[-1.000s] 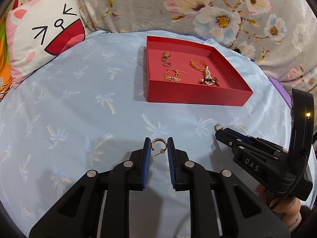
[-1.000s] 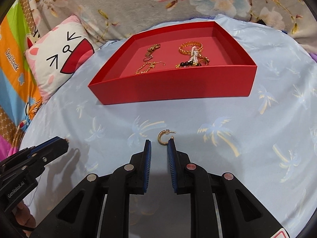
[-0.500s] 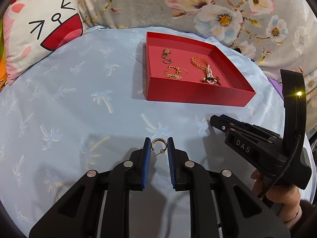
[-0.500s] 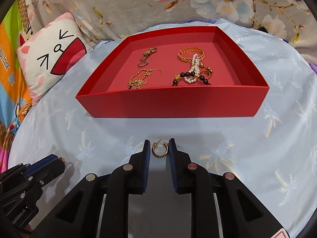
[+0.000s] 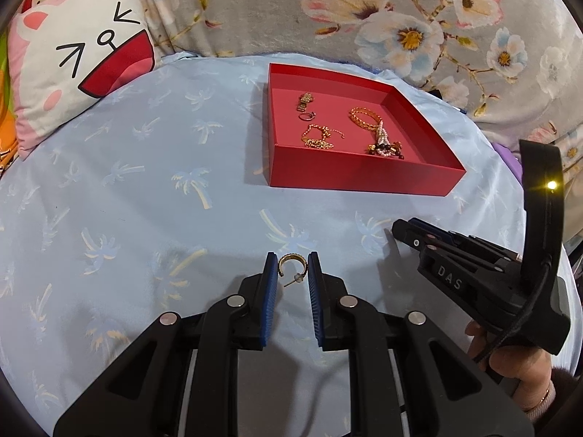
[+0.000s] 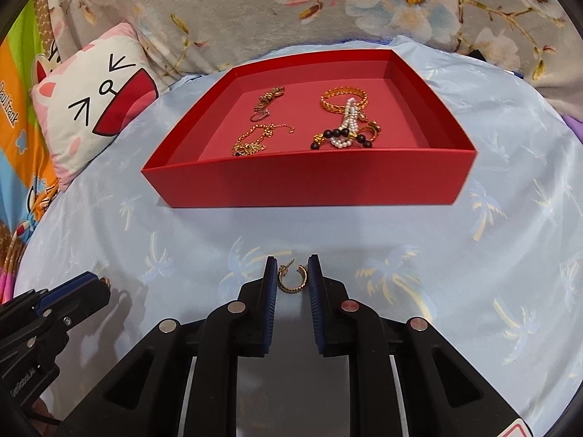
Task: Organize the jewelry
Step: 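Grasp the second gold hoop earring with the right tool, then carry both hoop earrings into the red box and open both tools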
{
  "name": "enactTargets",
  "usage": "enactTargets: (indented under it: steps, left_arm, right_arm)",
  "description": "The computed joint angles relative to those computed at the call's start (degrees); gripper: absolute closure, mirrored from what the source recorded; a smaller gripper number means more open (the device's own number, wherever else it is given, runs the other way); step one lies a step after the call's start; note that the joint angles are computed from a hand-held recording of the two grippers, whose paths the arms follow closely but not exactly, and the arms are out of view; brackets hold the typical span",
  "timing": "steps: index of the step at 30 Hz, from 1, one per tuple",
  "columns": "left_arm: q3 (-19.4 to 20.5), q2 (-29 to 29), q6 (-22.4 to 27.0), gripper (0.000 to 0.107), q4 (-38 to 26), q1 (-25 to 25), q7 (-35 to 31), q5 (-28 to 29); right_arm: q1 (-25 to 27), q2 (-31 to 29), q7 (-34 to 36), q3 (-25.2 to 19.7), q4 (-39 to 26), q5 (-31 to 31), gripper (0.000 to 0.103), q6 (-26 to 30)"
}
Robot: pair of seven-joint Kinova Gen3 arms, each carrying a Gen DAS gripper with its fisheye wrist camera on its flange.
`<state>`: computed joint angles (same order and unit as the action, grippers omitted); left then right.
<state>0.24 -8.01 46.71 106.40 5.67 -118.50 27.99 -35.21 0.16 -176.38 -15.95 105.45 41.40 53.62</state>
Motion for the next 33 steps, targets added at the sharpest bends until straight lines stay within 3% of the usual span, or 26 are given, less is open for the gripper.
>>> enactTargets:
  steps: [8,20,33]
  left_arm:
    - [1.04,-2.75,0.25,0.091,-0.49,1.44,1.64,-1.51]
    - [3.36,-6.70,-0.23,0.091,-3.92,5.37,6.84,-5.89]
    - [5.07,-7.63,-1.62,0.091,-9.46,8.10,11.78,-9.72]
  right_arm:
    - [-0.76,-7.05,-4.78,-5.59,1.16,1.86,0.087,7.08]
    - [3.85,-14.68,-3.90,-14.51,-2.36,3.87,0.087,16.51]
    - [10.44,-17.04,2.72,-20.02,-8.36,5.27,0.087,18.00]
